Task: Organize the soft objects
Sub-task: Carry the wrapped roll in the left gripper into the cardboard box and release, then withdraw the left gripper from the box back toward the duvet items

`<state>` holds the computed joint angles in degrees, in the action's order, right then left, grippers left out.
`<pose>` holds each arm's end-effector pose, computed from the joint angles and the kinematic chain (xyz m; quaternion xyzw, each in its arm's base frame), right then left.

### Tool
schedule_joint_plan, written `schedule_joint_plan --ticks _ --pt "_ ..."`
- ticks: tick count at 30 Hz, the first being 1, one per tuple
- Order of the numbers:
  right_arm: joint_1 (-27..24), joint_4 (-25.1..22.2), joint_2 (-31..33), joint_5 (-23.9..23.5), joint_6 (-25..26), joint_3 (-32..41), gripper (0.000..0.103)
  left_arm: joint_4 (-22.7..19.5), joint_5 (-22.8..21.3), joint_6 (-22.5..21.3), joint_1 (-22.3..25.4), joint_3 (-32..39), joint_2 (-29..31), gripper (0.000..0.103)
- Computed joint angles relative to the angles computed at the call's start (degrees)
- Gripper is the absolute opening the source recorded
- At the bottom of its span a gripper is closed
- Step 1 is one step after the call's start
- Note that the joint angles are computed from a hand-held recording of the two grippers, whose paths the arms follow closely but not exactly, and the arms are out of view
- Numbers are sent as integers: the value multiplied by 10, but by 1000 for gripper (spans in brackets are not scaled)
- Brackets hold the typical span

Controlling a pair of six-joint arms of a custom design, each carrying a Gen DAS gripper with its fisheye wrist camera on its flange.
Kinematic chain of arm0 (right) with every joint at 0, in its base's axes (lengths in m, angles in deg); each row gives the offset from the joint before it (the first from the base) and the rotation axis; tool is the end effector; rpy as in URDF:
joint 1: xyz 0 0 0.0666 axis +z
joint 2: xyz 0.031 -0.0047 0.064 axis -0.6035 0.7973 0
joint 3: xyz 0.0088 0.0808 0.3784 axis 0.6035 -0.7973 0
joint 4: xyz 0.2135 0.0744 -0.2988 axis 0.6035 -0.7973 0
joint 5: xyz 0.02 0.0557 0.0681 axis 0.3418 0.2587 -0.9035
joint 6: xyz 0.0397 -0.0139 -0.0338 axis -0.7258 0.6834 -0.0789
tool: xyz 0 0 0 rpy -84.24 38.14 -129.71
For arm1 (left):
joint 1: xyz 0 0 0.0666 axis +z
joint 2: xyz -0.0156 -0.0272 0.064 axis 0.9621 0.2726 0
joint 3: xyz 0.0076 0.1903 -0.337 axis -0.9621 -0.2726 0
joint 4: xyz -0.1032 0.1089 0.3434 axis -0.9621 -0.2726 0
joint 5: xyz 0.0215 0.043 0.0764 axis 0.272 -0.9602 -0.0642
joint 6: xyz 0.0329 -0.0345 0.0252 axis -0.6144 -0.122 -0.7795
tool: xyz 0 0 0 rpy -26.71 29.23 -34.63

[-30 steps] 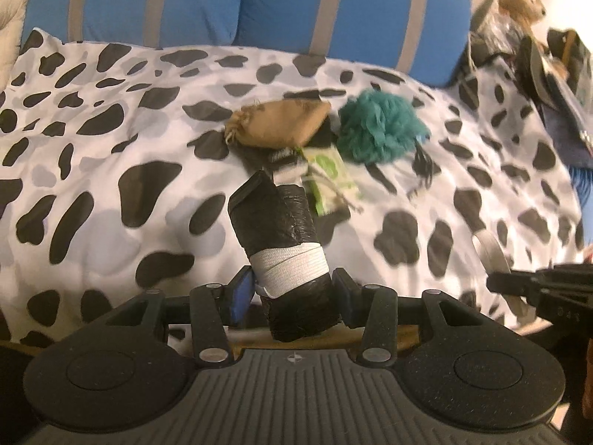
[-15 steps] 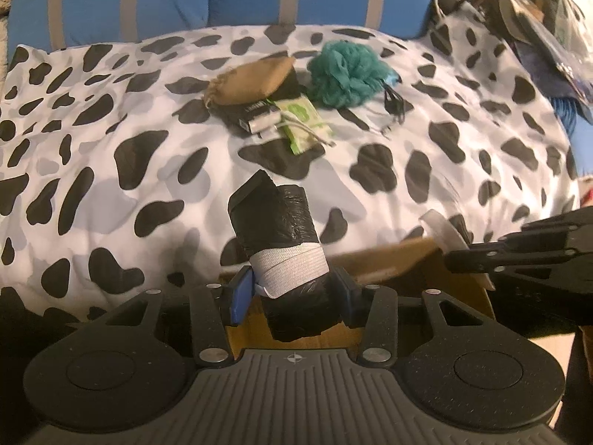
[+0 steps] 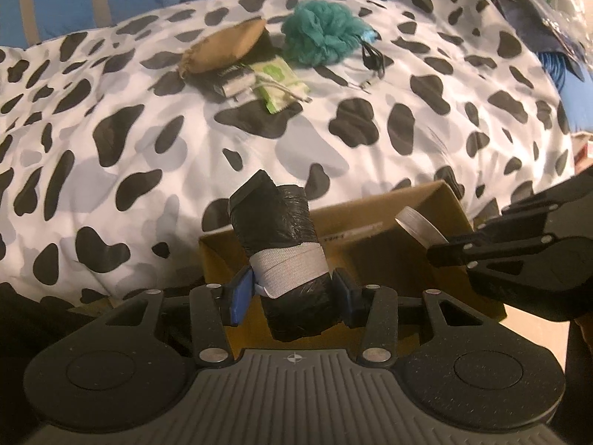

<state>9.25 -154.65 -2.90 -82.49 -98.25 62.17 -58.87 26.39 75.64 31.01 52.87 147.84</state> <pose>0.3216 0.3394 0.4817 -0.2155 0.9503 0.1465 0.1705 0.2900 -0.2623 0.5143 0.0887 0.9714 -0.0321 0.2179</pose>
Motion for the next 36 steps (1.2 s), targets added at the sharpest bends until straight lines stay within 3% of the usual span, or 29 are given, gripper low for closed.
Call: schedule_joint_plan --ticks 9,16,18,20,22,23,24,25,30,36 --pt "-2 -21 10 -11 4 7 5 -23 24 -8 0 6 13 45" --pt "-2 -28 12 -18 9 8 6 -41 17 0 -1 12 23 47" --pt "-1 -32 15 -15 10 10 18 -57 6 10 1 19 31 47" --pt "-1 -36 17 -10 10 12 61 -73 1 19 3 24 38 48" --pt "1 -31 15 -3 11 12 83 -79 1 20 5 26 41 51" --pt "2 -30 14 0 10 11 88 -82 1 20 5 27 42 55" --pt "2 -30 14 1 9 12 90 -84 -1 19 5 27 43 65" --pt "1 -32 15 2 7 12 92 -85 -4 19 4 28 44 69" --pt "0 -38 18 10 1 15 99 -91 -6 24 5 31 47 69" --pt "-1 -39 18 17 -7 15 100 -95 -7 26 6 33 51 69"
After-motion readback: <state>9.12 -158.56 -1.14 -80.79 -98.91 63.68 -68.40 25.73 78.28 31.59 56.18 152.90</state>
